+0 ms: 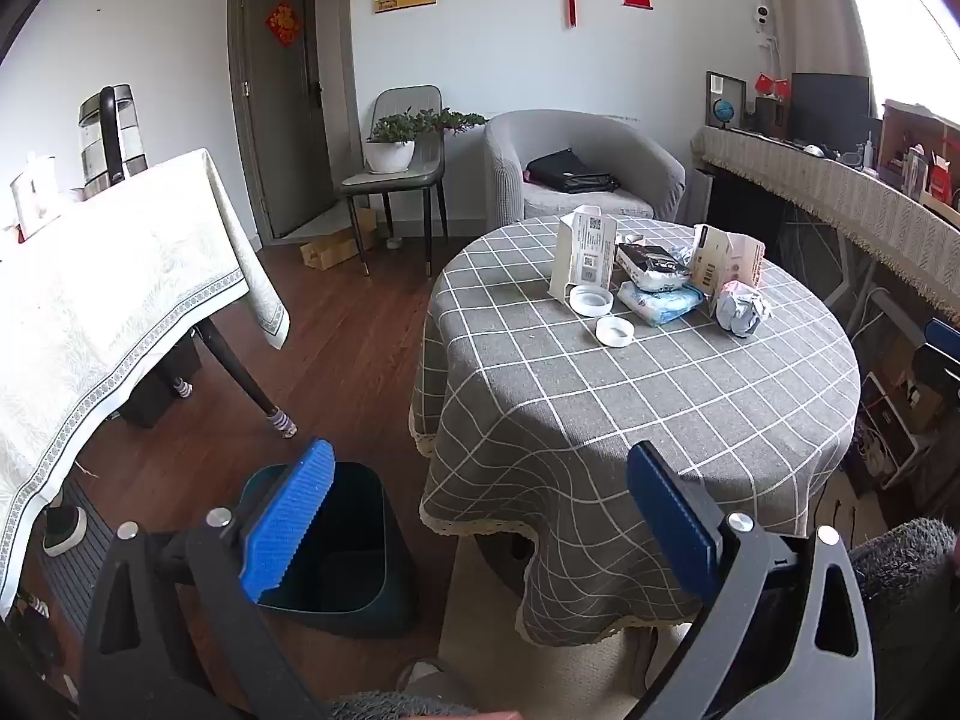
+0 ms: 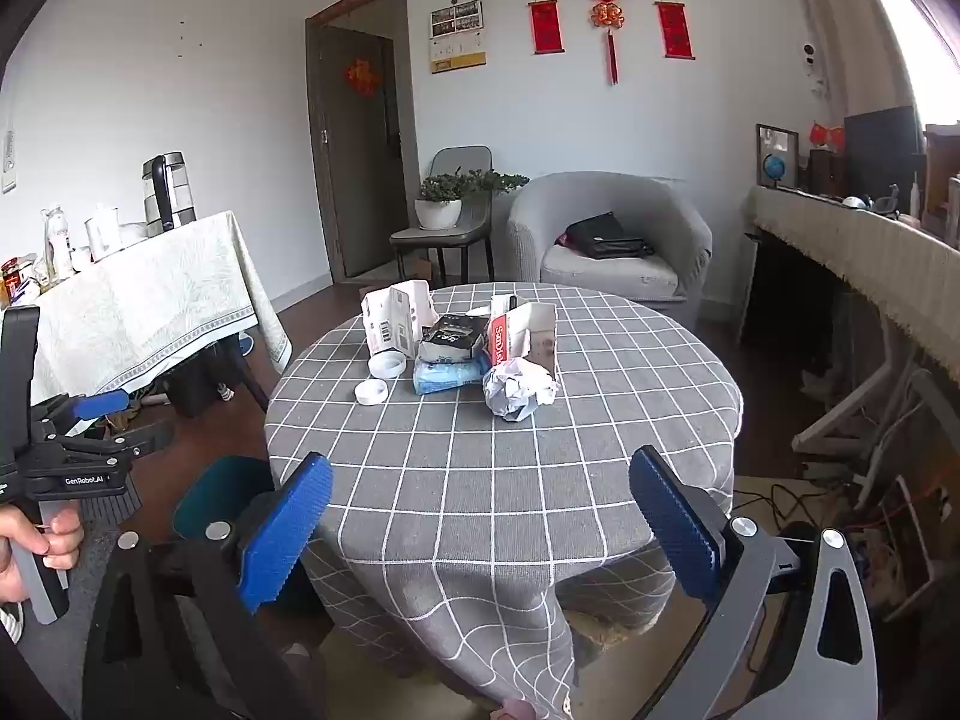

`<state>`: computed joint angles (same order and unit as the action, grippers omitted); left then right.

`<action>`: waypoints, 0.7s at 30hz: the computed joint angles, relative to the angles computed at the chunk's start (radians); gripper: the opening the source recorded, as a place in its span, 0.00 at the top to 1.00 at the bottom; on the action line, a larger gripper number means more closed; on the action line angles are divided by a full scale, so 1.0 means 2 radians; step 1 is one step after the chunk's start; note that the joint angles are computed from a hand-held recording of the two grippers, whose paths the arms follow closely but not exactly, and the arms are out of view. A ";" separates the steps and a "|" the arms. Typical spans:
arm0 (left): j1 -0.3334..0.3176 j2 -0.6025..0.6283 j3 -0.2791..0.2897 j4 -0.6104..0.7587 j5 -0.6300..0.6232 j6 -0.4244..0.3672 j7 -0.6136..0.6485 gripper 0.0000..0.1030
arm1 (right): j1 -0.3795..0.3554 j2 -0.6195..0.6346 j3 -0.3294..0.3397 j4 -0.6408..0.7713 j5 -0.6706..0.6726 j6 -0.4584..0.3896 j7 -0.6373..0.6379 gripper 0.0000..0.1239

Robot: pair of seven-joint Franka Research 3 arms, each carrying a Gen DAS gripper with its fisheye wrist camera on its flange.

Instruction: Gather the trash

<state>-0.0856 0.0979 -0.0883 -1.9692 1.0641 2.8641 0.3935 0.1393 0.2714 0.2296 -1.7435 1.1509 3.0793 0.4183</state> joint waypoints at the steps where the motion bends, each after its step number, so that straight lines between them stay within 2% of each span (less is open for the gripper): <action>1: 0.000 -0.001 0.000 0.000 0.003 0.000 -0.001 0.03 | 0.003 0.001 -0.003 0.000 -0.008 0.001 0.006 0.19; 5: 0.002 -0.008 0.001 -0.010 0.013 0.007 -0.005 0.03 | 0.010 0.012 -0.014 0.010 -0.061 -0.004 0.053 0.19; 6: 0.003 -0.006 0.000 -0.009 0.012 0.006 -0.005 0.03 | 0.006 0.011 -0.006 0.009 -0.049 0.001 0.039 0.19; 7: -0.004 0.000 -0.006 0.002 0.014 -0.019 0.002 0.03 | -0.015 0.007 0.020 0.005 -0.003 0.008 -0.010 0.19; 8: -0.004 -0.001 -0.005 0.001 0.014 -0.018 0.000 0.03 | -0.020 0.005 0.028 0.003 0.010 0.013 -0.024 0.19; 9: -0.004 0.005 -0.004 0.006 0.013 -0.017 0.001 0.03 | -0.013 0.005 0.018 0.001 -0.005 0.011 -0.006 0.19; 10: -0.004 0.005 -0.003 0.006 0.013 -0.017 -0.001 0.03 | -0.020 0.004 0.019 0.003 0.007 0.001 -0.017 0.19; 21: -0.004 0.004 -0.002 0.003 -0.003 -0.013 0.015 0.03 | -0.004 0.006 0.007 0.004 0.007 0.007 -0.014 0.19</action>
<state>-0.0927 0.1067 -0.0915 -1.9636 1.0579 2.8377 0.4233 0.1315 0.2836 0.2440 -1.7348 1.1658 3.0941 0.3896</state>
